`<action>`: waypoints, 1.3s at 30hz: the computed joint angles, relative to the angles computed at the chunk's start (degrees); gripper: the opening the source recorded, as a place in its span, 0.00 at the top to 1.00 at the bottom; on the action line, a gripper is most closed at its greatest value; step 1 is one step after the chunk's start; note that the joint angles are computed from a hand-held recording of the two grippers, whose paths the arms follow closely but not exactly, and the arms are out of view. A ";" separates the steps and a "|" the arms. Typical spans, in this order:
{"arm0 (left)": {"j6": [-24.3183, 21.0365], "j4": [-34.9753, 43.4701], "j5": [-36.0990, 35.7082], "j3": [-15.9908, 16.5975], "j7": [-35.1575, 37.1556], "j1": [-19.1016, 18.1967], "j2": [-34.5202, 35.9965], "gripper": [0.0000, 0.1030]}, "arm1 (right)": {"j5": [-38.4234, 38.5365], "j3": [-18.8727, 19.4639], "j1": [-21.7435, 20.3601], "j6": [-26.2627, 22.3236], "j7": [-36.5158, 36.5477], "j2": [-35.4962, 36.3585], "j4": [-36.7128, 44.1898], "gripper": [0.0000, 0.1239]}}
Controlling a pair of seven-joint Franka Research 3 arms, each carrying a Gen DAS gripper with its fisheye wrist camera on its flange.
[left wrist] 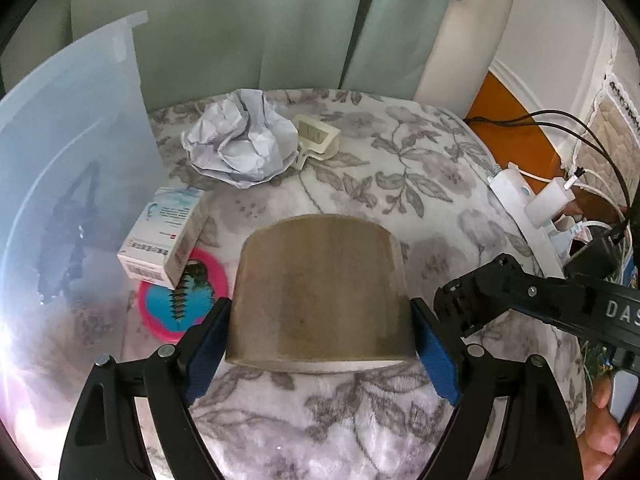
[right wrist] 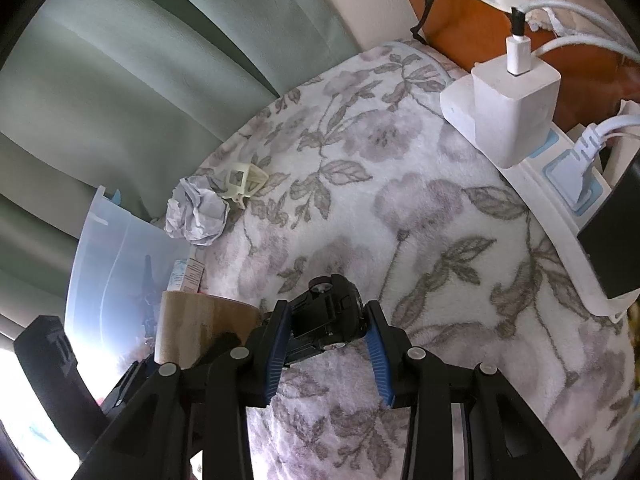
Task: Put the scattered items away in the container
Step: 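Grasp and lift the brown tape roll with the left tool while the right tool holds the black piece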
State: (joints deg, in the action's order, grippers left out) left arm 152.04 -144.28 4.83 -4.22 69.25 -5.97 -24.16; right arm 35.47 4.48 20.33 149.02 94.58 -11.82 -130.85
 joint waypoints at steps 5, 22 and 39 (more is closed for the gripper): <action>-0.26 0.64 -0.19 -0.26 -0.75 0.31 1.62 0.16 | 0.21 -0.09 -0.01 -0.11 -0.20 0.30 0.09 0.68; -1.52 -0.48 1.20 -0.65 -3.84 1.04 -0.36 0.16 | -0.99 0.29 -0.02 -0.06 0.45 -0.94 -0.37 0.68; -1.28 -3.39 3.15 -0.63 -6.37 0.19 -11.89 0.16 | -3.96 1.04 0.71 2.13 4.09 -9.41 -4.48 0.68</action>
